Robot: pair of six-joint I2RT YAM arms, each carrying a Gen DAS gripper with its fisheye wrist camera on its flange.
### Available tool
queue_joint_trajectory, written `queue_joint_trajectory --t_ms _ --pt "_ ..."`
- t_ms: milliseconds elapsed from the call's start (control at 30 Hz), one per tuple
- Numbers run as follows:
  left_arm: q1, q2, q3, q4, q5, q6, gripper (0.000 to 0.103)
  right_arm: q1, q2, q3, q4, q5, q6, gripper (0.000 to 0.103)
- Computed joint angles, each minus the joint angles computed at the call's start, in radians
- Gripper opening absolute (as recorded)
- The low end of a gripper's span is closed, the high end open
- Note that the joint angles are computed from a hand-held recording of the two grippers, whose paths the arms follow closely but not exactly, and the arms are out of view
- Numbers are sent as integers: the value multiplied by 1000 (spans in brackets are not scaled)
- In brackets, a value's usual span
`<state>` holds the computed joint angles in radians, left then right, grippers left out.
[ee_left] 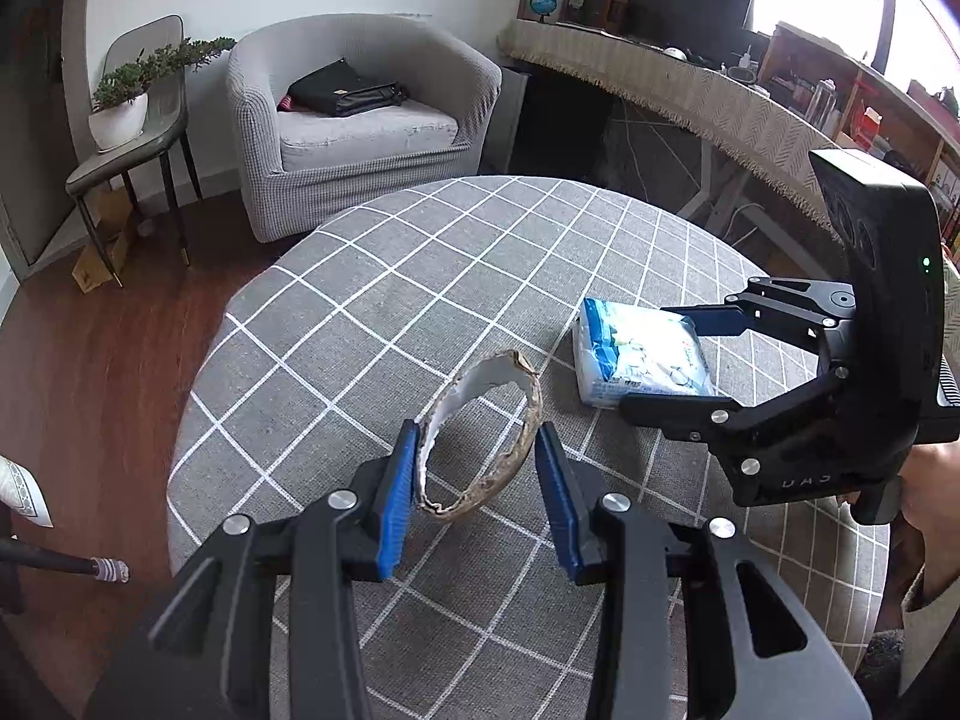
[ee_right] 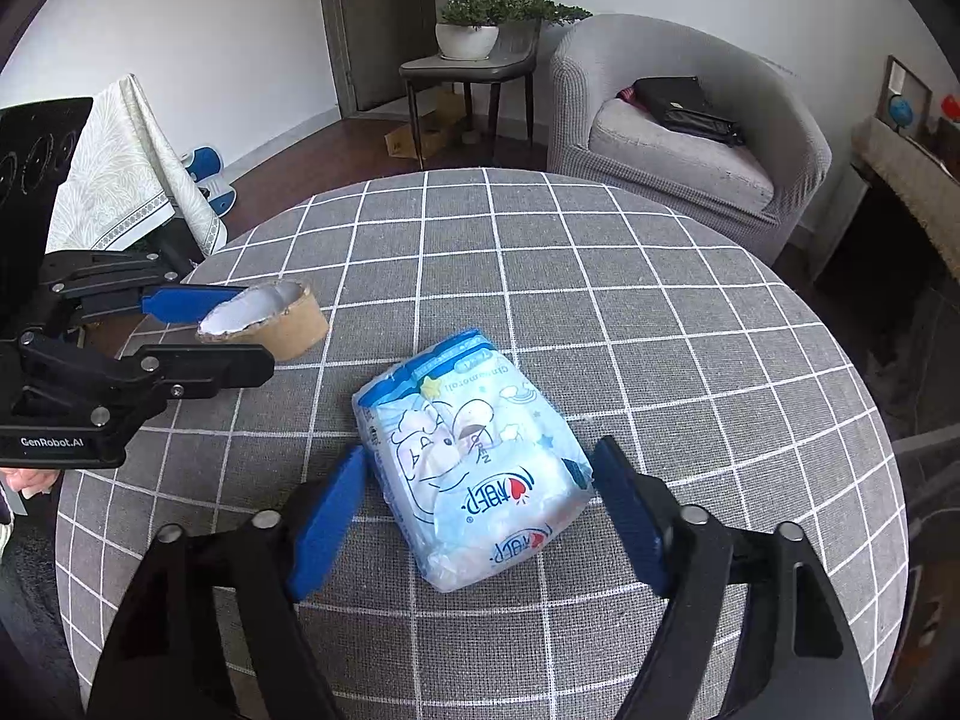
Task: Collect trash
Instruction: 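Close the left gripper on the tape roll core while the right gripper closes on the diaper pack, then carry the tape core in the left gripper while the right gripper carries the diaper pack to the bin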
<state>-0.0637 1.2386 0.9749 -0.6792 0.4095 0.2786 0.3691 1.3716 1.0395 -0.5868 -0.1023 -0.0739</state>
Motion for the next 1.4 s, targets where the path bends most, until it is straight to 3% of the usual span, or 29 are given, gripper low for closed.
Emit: queue_joint_trajectory --t_ms 167,433,767,1100,1233,1400 --pt "2 -50 -26 -13 16 -8 42 11 -28 -12 -13 25 35 59" --pt "58 -172 -74 -75 57 9 42 88 -132 -63 -26 75 131 59" --pt "271 -325 -100 -244 150 154 42 268 -208 -110 -22 161 295 59" --pt "739 -322 -79 -498 286 621 42 490 -180 -81 22 264 500 59" --pt "938 -258 -69 -574 322 830 42 568 -119 -34 51 293 542 59" --pt "1104 -146 -30 -616 333 997 42 651 -18 27 102 315 574 59"
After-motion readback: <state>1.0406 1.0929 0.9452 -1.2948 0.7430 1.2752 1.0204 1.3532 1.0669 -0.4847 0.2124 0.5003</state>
